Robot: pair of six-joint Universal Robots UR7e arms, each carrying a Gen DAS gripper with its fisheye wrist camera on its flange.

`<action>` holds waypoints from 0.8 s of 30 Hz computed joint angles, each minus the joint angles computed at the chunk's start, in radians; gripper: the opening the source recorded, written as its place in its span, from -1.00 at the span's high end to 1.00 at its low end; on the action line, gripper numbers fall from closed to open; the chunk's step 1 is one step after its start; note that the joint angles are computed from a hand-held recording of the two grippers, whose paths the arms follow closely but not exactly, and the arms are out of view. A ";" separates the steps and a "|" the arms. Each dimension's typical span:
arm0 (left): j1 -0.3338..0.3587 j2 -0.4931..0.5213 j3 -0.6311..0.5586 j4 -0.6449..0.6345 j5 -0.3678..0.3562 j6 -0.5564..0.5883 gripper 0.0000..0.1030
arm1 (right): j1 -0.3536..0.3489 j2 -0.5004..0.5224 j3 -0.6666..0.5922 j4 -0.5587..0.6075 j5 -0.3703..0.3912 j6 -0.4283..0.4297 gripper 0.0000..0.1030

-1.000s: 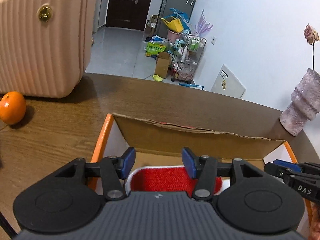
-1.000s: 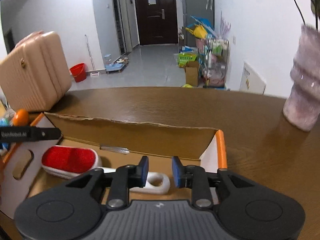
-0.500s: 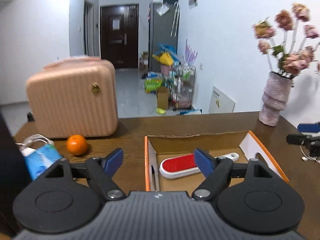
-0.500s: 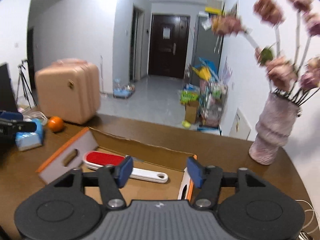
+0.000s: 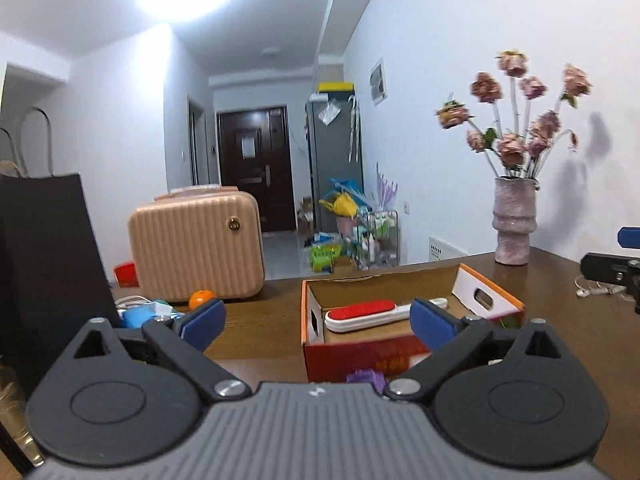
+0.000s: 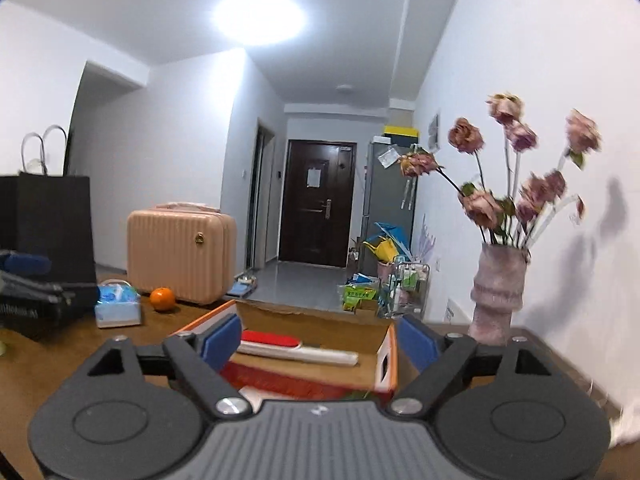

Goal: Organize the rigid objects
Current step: 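Move the left tool toward the blue-rimmed jar and the right toward the white ridged cap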

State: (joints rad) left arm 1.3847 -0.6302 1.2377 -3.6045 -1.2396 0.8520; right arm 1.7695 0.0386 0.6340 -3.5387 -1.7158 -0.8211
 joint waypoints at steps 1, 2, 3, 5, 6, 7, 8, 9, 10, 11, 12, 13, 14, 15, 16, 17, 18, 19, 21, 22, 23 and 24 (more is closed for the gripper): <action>0.001 -0.019 0.059 -0.046 -0.013 0.012 -1.00 | -0.002 -0.025 0.073 -0.046 0.009 0.015 -0.71; 0.001 -0.036 0.110 -0.080 -0.019 0.012 -1.00 | -0.005 -0.051 0.150 -0.092 0.022 0.031 -0.72; 0.003 -0.055 0.161 -0.105 -0.022 0.006 -1.00 | -0.008 -0.071 0.213 -0.128 0.031 0.048 -0.73; 0.007 -0.086 0.260 -0.175 -0.024 -0.003 -1.00 | -0.013 -0.107 0.331 -0.191 0.037 0.073 -0.74; 0.008 -0.093 0.297 -0.215 -0.019 0.002 -1.00 | -0.020 -0.127 0.391 -0.213 0.046 0.079 -0.74; 0.007 -0.099 0.330 -0.248 -0.005 0.002 -1.00 | -0.026 -0.145 0.452 -0.240 0.055 0.081 -0.74; 0.011 -0.115 0.370 -0.262 -0.003 -0.006 -1.00 | -0.031 -0.156 0.505 -0.274 0.057 0.088 -0.74; 0.014 -0.128 0.398 -0.258 -0.006 -0.015 -1.00 | -0.037 -0.162 0.552 -0.314 0.055 0.103 -0.74; 0.019 -0.144 0.428 -0.239 -0.016 -0.028 -1.00 | -0.041 -0.165 0.583 -0.336 0.051 0.118 -0.74; 0.020 -0.154 0.447 -0.217 -0.015 -0.038 -1.00 | -0.041 -0.169 0.609 -0.349 0.040 0.138 -0.74; 0.020 -0.157 0.452 -0.197 -0.008 -0.044 -1.00 | -0.040 -0.170 0.640 -0.368 0.029 0.162 -0.74; 0.018 -0.150 0.445 -0.191 -0.003 -0.046 -1.00 | -0.041 -0.171 0.653 -0.370 0.034 0.170 -0.74; 0.017 -0.141 0.437 -0.193 0.000 -0.045 -1.00 | -0.041 -0.170 0.664 -0.374 0.038 0.167 -0.74; 0.016 -0.135 0.429 -0.186 0.001 -0.046 -1.00 | -0.040 -0.166 0.661 -0.370 0.034 0.159 -0.74; 0.016 -0.131 0.420 -0.171 0.000 -0.051 -1.00 | -0.036 -0.157 0.649 -0.371 0.022 0.151 -0.74; 0.020 -0.132 0.418 -0.163 -0.004 -0.056 -1.00 | -0.035 -0.149 0.633 -0.369 0.011 0.147 -0.74; 0.021 -0.128 0.408 -0.145 0.000 -0.063 -1.00 | -0.035 -0.142 0.618 -0.363 0.003 0.146 -0.74; 0.023 -0.123 0.398 -0.129 0.008 -0.065 -1.00 | -0.036 -0.137 0.610 -0.354 0.000 0.150 -0.74; 0.034 -0.117 0.383 -0.095 0.019 -0.072 -1.00 | -0.039 -0.130 0.587 -0.315 -0.012 0.168 -0.72; 0.038 -0.107 0.359 -0.060 0.035 -0.084 -1.00 | -0.041 -0.125 0.573 -0.297 -0.019 0.174 -0.71; 0.040 -0.098 0.337 -0.030 0.049 -0.102 -1.00 | -0.042 -0.118 0.555 -0.278 -0.028 0.176 -0.71; 0.043 -0.088 0.312 0.004 0.064 -0.124 -1.00 | -0.043 -0.110 0.531 -0.254 -0.040 0.175 -0.69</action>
State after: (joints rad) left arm 1.4281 -0.7186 1.5502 -3.6002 -1.1753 0.7280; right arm 1.7262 -0.0713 1.1652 -3.7931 -1.7558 -0.6463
